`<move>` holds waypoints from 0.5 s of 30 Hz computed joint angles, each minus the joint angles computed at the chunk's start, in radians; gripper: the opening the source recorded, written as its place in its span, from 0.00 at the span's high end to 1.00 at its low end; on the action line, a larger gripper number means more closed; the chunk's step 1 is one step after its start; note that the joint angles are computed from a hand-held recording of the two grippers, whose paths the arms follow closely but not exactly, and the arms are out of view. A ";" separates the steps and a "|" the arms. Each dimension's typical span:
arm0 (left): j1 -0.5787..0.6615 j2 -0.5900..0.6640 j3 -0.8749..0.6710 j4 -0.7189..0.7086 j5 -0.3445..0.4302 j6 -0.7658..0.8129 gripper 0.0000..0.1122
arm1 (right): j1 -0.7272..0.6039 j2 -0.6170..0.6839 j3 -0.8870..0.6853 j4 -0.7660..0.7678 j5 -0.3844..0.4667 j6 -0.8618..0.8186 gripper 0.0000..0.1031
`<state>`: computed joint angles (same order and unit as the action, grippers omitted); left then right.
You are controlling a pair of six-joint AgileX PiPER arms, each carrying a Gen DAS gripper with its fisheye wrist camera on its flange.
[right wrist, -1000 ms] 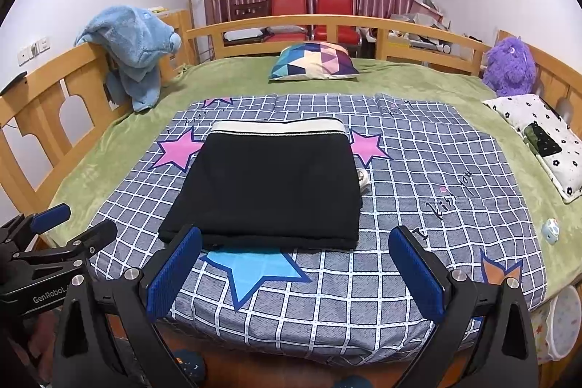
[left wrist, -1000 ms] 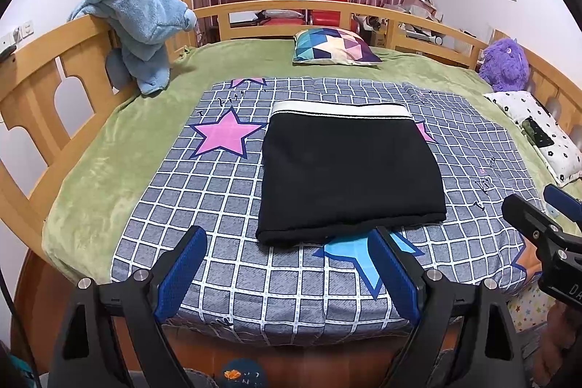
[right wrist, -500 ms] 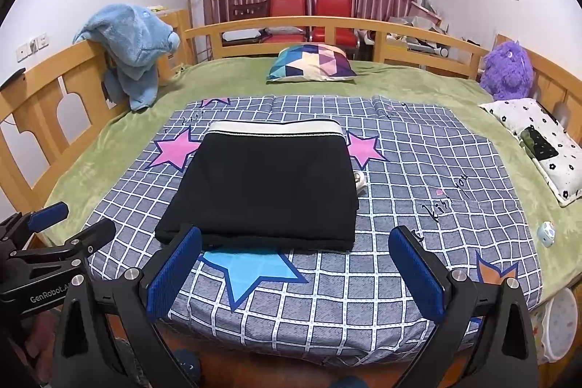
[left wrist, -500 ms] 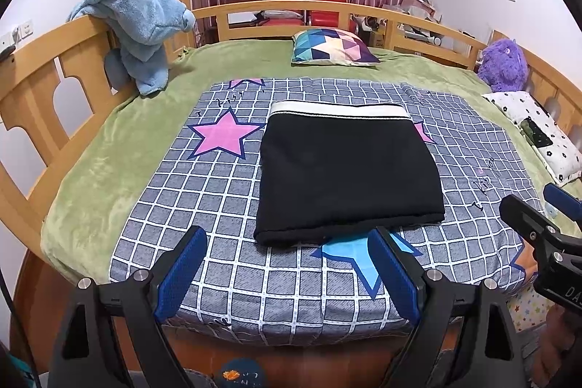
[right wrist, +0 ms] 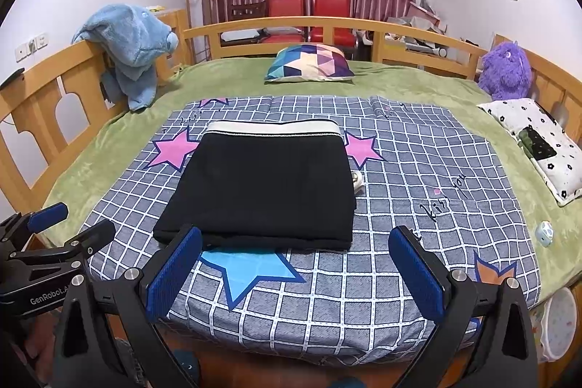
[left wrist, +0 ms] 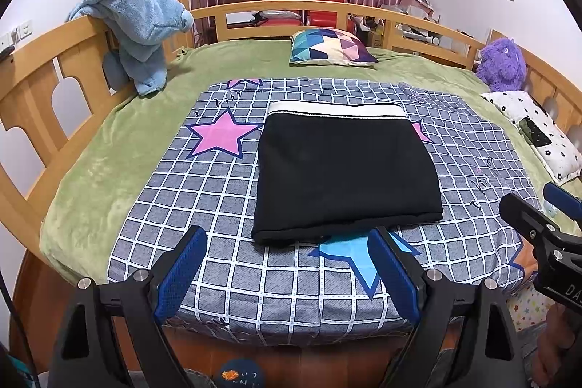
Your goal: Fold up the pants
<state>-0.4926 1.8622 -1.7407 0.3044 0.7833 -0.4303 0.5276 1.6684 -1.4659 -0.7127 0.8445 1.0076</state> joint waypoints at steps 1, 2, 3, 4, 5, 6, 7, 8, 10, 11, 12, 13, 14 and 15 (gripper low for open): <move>-0.001 0.000 0.000 0.003 -0.001 -0.002 0.20 | 0.000 0.000 -0.001 0.001 0.000 -0.002 0.02; 0.000 -0.001 0.001 0.001 -0.001 -0.001 0.20 | 0.000 0.001 -0.001 -0.001 0.001 -0.002 0.02; 0.001 0.000 0.001 0.000 -0.003 0.002 0.20 | 0.002 0.002 -0.002 -0.004 0.004 0.002 0.02; 0.002 0.002 -0.001 -0.001 -0.003 0.003 0.20 | 0.001 0.001 -0.001 -0.004 0.005 0.002 0.02; 0.000 -0.001 0.001 0.000 -0.001 -0.001 0.20 | -0.001 0.001 -0.001 -0.002 0.003 0.000 0.02; 0.000 0.000 0.000 -0.003 -0.001 0.000 0.20 | -0.001 0.000 0.000 -0.002 0.003 0.000 0.02; 0.001 0.001 -0.002 -0.004 0.001 0.001 0.20 | 0.000 0.001 0.000 -0.006 0.005 0.002 0.02; 0.000 0.002 -0.003 -0.002 0.003 -0.001 0.20 | 0.001 0.002 -0.001 -0.007 0.007 0.003 0.02; 0.002 0.001 -0.004 -0.010 0.000 0.007 0.20 | 0.004 0.001 0.001 -0.011 0.007 0.007 0.02; 0.002 0.001 -0.003 -0.009 -0.002 0.007 0.20 | 0.005 0.002 0.000 -0.011 0.009 0.009 0.02; 0.001 0.002 -0.004 -0.006 -0.002 0.006 0.20 | 0.005 0.003 -0.001 -0.012 0.009 0.008 0.02; 0.002 0.001 -0.002 -0.008 -0.003 0.009 0.20 | 0.005 0.003 -0.001 -0.010 0.010 0.007 0.02; 0.003 0.000 -0.001 -0.011 -0.004 0.011 0.20 | 0.006 0.001 0.001 -0.010 0.011 0.007 0.02; 0.002 0.000 0.000 -0.010 -0.004 0.011 0.20 | 0.006 0.000 0.002 -0.012 0.009 0.008 0.02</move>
<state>-0.4907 1.8618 -1.7409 0.2942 0.7790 -0.4191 0.5336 1.6686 -1.4642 -0.7244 0.8539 1.0153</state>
